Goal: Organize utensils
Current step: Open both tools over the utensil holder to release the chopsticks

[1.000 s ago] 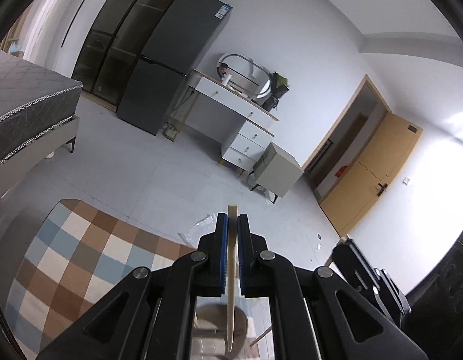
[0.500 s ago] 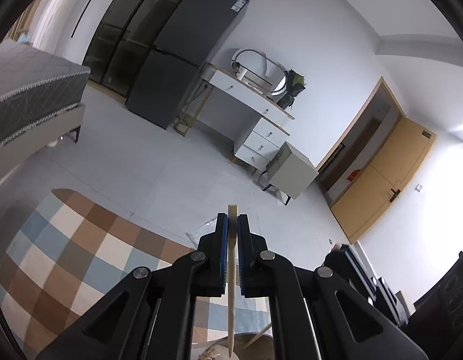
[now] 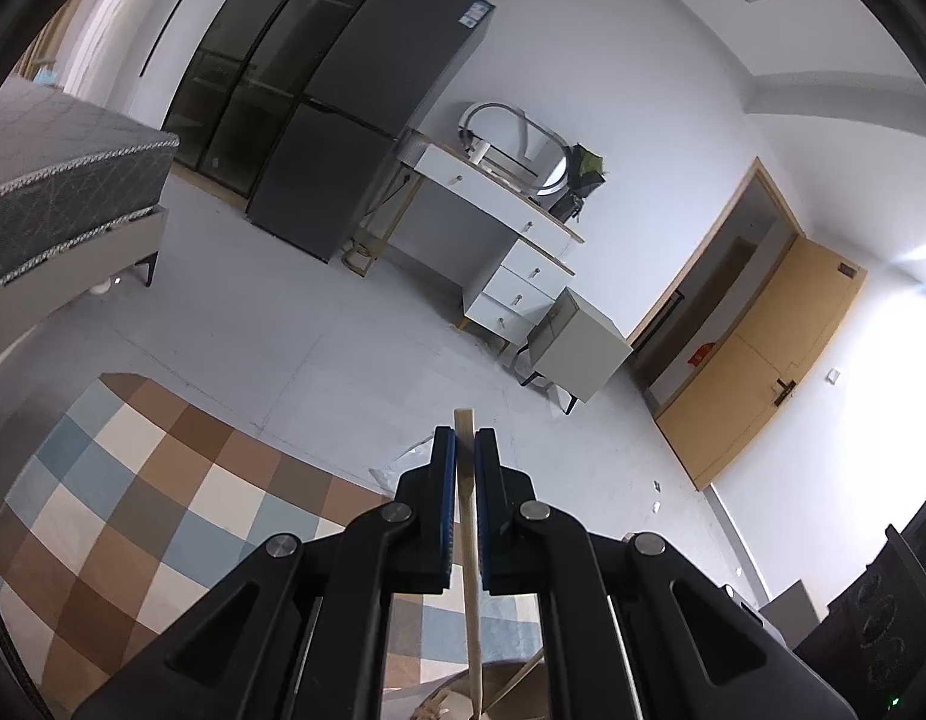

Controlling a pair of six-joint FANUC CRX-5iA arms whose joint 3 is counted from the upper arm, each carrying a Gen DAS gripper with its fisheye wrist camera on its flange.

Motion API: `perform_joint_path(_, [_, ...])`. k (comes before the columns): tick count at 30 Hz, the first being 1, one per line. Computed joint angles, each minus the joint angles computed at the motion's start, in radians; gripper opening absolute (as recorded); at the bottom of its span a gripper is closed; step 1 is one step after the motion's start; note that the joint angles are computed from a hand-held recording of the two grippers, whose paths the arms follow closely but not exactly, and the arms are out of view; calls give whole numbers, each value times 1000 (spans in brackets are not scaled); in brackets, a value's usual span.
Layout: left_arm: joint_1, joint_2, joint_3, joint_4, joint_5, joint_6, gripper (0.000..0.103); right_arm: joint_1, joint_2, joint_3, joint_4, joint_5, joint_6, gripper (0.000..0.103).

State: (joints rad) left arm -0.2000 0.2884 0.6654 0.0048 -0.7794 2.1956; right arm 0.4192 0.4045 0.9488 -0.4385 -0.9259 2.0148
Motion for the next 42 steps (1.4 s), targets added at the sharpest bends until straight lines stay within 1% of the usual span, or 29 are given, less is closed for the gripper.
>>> perform_joint_path(4, [-1, -7, -10, 15, -6, -43, 2, -5, -5, -1, -2, -20, -3, 6])
perform_joint_path(6, [0, -23, -47, 53, 9, -112, 2, -12, 7, 26, -9, -48, -11, 6])
perform_joint_path(11, [6, -40, -85, 112, -14, -221, 2, -23, 32, 70, -9, -109, -62, 6])
perform_joint_path(12, [9, -42, -93, 141, -19, -257, 2, -23, 35, 74, -2, -119, -77, 6])
perform_joint_path(14, [9, -39, -89, 166, -45, -308, 2, -31, 46, 97, -18, -161, -103, 7])
perform_joint_path(17, [24, -26, -99, 274, -80, -408, 2, -22, 39, 85, 8, -180, -129, 8])
perform_joint_path(18, [30, -9, -79, 306, -121, -435, 2, -22, 40, 85, 13, -186, -139, 9])
perform_joint_path(20, [30, -1, -57, 287, -161, -410, 2, -21, 41, 91, 33, -202, -183, 10])
perform_joint_path(21, [38, -4, -68, 320, -163, -423, 2, -22, 40, 91, 39, -204, -200, 17])
perform_joint_path(22, [43, 5, -48, 328, -200, -423, 2, -22, 30, 76, 53, -195, -226, 20])
perform_joint_path(23, [40, 8, -19, 288, -233, -391, 2, -26, 16, 59, 59, -187, -245, 21])
perform_joint_path(24, [39, -3, -21, 265, -236, -374, 2, -23, -3, 29, 74, -174, -264, 21])
perform_joint_path(25, [42, -15, -32, 262, -238, -368, 2, -21, -16, 11, 88, -165, -284, 21])
perform_joint_path(26, [48, -25, -38, 272, -250, -367, 5, -21, -35, -14, 95, -151, -300, 23])
perform_joint_path(27, [53, -32, -35, 274, -271, -362, 9, -22, -56, -41, 102, -136, -319, 29])
perform_joint_path(29, [45, -58, -31, 215, -286, -324, 17, -18, -91, -87, 120, -108, -346, 37])
perform_joint_path(30, [37, -76, -30, 180, -291, -307, 20, -15, -112, -112, 129, -97, -362, 38])
perform_joint_path(31, [23, -82, -8, 132, -316, -284, 29, -12, -128, -131, 138, -87, -375, 40])
perform_joint_path(32, [5, -78, 29, 71, -353, -255, 39, -8, -143, -147, 144, -80, -388, 44])
perform_joint_path(33, [-10, -78, 57, 21, -382, -229, 41, -3, -162, -166, 151, -74, -405, 48])
perform_joint_path(34, [-20, -94, 54, 7, -380, -214, 42, 3, -175, -180, 160, -67, -417, 49])
perform_joint_path(35, [-25, -106, 48, 4, -374, -215, 46, 10, -191, -198, 171, -55, -429, 50])
perform_joint_path(36, [-42, -107, 72, -32, -397, -209, 50, 16, -209, -215, 176, -44, -438, 52])
perform_joint_path(37, [-62, -99, 109, -83, -433, -197, 56, 23, -228, -235, 184, -32, -449, 54])
perform_joint_path(38, [-101, -88, 167, -169, -493, -179, 59, 32, -245, -255, 197, -20, -461, 58])
perform_joint_path(39, [-123, -74, 210, -220, -539, -173, 59, 43, -264, -274, 210, -10, -474, 62])
perform_joint_path(40, [-132, -79, 217, -234, -551, -176, 59, 49, -280, -290, 213, -2, -482, 65])
perform_joint_path(41, [-132, -96, 197, -225, -538, -183, 59, 55, -300, -308, 212, 2, -495, 72])
perform_joint_path(42, [-136, -105, 188, -233, -538, -184, 60, 61, -312, -321, 217, 7, -505, 75])
